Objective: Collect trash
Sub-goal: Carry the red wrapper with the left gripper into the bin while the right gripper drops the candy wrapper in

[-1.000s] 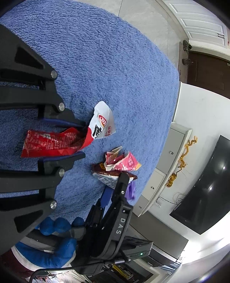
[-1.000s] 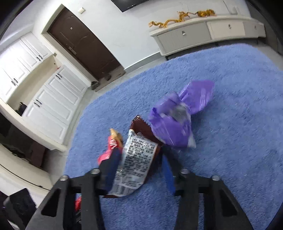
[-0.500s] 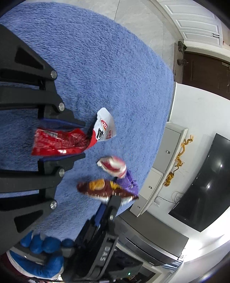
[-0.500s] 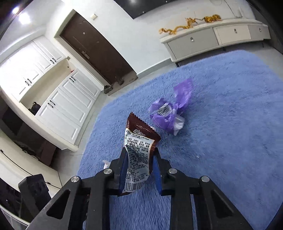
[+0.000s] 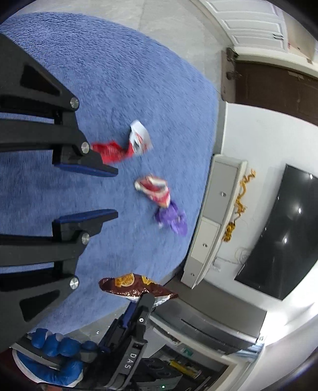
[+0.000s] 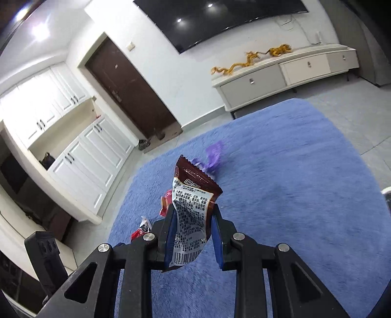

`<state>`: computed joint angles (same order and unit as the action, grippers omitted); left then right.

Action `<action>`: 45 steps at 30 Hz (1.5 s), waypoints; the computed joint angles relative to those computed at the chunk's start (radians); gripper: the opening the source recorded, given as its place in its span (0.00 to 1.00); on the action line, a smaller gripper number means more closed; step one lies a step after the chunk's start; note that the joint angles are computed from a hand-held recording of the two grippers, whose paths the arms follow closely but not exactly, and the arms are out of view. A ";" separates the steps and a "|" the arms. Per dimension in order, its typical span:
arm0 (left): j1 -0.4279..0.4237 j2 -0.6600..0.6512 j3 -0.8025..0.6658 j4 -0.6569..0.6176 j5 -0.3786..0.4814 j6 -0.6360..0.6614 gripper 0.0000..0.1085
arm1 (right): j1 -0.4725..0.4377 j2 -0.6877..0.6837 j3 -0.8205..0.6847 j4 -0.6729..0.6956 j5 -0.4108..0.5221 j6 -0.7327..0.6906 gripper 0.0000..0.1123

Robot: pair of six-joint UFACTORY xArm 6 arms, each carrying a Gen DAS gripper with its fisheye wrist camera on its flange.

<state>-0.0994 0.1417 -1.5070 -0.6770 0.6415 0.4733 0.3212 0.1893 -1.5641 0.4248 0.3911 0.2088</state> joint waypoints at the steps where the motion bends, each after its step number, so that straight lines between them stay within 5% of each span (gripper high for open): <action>1: -0.010 -0.007 0.003 0.001 -0.003 0.002 0.24 | -0.006 -0.017 0.022 0.010 -0.010 -0.006 0.22; 10: 0.000 -0.043 0.033 -0.010 -0.044 -0.023 0.25 | -0.044 -0.177 0.215 -0.007 -0.101 0.015 0.22; 11: 0.010 -0.046 0.041 -0.016 -0.042 -0.022 0.28 | -0.046 -0.182 0.222 0.008 -0.105 0.005 0.22; 14: 0.040 -0.051 0.066 -0.007 -0.054 -0.048 0.61 | -0.049 -0.179 0.234 0.046 -0.109 -0.017 0.22; 25: 0.036 0.129 -0.105 0.178 -0.030 -0.175 0.61 | -0.059 -0.124 0.187 0.027 -0.067 -0.012 0.22; 29: 0.012 0.226 -0.219 0.297 0.019 -0.255 0.56 | -0.061 -0.108 0.168 -0.004 -0.054 0.024 0.22; 32: -0.001 0.286 -0.294 0.360 0.055 -0.303 0.40 | -0.063 -0.104 0.167 -0.017 -0.047 0.033 0.22; 33: -0.003 0.294 -0.307 0.344 0.060 -0.280 0.25 | -0.063 -0.103 0.166 -0.025 -0.046 0.039 0.22; 34: -0.004 0.306 -0.327 0.331 0.075 -0.264 0.20 | -0.065 -0.102 0.169 -0.026 -0.047 0.036 0.22; 45: -0.014 0.222 -0.262 0.164 0.046 -0.166 0.19 | -0.074 -0.106 0.188 0.101 -0.070 -0.081 0.22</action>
